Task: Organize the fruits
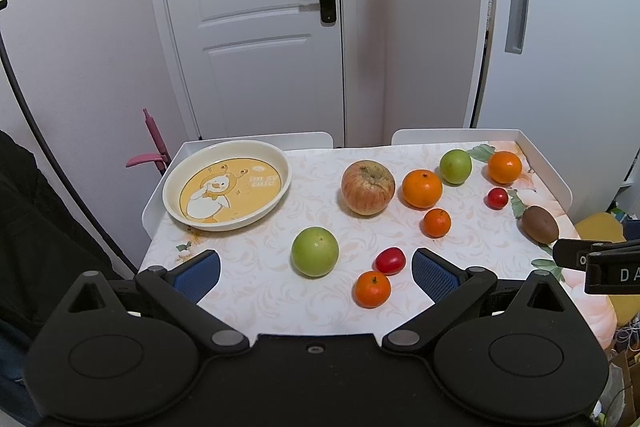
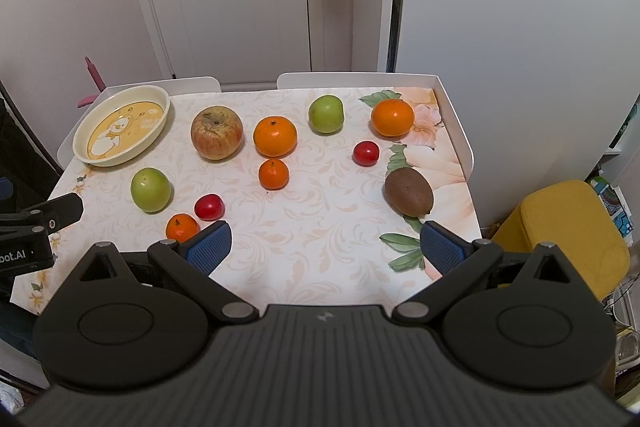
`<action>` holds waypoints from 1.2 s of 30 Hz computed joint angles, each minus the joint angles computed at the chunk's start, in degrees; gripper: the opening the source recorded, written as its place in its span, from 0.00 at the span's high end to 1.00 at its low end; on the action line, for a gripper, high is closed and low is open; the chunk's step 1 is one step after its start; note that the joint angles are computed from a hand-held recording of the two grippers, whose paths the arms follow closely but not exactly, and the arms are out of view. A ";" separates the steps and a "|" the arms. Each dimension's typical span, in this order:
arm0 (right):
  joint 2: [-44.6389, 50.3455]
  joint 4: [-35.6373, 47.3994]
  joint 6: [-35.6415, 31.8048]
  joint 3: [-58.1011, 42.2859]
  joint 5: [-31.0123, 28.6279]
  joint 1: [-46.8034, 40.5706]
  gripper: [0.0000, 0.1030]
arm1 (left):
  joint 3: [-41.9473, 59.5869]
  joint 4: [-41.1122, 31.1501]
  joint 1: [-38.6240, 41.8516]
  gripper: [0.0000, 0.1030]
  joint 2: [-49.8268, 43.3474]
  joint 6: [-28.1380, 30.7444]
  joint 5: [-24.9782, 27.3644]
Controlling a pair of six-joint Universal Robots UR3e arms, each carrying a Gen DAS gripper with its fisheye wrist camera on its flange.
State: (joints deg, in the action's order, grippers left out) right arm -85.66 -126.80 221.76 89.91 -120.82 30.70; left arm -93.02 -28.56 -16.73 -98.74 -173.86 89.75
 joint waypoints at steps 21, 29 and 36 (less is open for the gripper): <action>0.03 0.10 -0.05 -0.25 0.19 -0.13 0.00 | 0.26 -0.19 -0.16 0.00 -0.11 -0.14 0.19; 0.57 -0.08 -0.01 -0.48 0.06 -0.10 0.00 | 0.26 -0.17 -0.22 0.00 -0.11 -0.18 0.23; 0.28 -0.10 -0.12 -0.28 0.19 -0.26 0.00 | 0.65 -0.34 -0.50 0.00 -0.34 -0.30 0.46</action>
